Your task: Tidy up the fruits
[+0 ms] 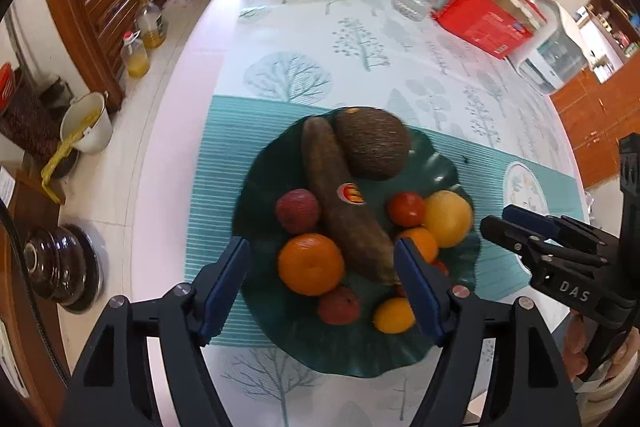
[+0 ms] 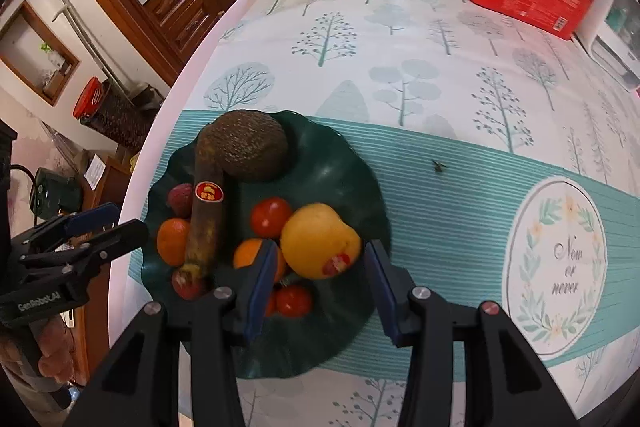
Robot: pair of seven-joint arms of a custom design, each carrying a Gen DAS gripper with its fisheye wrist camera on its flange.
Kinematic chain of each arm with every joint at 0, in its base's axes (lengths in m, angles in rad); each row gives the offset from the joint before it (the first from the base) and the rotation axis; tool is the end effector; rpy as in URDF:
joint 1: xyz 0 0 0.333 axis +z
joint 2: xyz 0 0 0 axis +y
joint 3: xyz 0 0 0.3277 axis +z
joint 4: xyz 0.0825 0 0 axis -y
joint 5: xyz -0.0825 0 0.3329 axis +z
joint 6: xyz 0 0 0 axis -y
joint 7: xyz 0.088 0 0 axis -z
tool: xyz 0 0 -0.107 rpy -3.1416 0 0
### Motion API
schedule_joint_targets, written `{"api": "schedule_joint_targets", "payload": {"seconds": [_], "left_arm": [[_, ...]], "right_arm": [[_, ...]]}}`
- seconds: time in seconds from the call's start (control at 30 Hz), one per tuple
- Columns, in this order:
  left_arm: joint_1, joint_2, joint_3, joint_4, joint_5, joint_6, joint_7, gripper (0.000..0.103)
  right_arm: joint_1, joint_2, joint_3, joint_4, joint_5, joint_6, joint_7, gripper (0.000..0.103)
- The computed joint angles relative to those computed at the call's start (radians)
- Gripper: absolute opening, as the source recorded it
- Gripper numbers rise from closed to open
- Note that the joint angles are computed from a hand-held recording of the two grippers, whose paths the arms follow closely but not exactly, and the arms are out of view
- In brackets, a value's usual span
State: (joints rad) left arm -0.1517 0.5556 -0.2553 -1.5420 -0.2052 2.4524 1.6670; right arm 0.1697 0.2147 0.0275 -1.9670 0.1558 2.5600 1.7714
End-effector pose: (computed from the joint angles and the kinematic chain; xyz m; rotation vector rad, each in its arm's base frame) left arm 0.6479 -0.2399 0.4115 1.7996 -2.4561 0.7148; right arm 0.5808 0.1127 0.4452 -1.8318 2.0640 -0.1581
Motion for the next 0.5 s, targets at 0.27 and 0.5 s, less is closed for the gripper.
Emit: {"api": "schedule_joint_targets", "payload": {"seconds": [0.27, 0.5], "left_arm": [[-0.014, -0.063, -0.029, -0.067, -0.022, 0.046, 0.033, 0.085], [-0.036, -0.126, -0.034, -0.122, -0.050, 0.090, 0.019, 0.095]], "right_arm": [[-0.016, -0.103, -0.007, -0.137, 0.037, 0.068, -0.010, 0.046], [-0.032, -0.218, -0.022, -0.265, 0.092, 0.116, -0.061, 0.047]]}}
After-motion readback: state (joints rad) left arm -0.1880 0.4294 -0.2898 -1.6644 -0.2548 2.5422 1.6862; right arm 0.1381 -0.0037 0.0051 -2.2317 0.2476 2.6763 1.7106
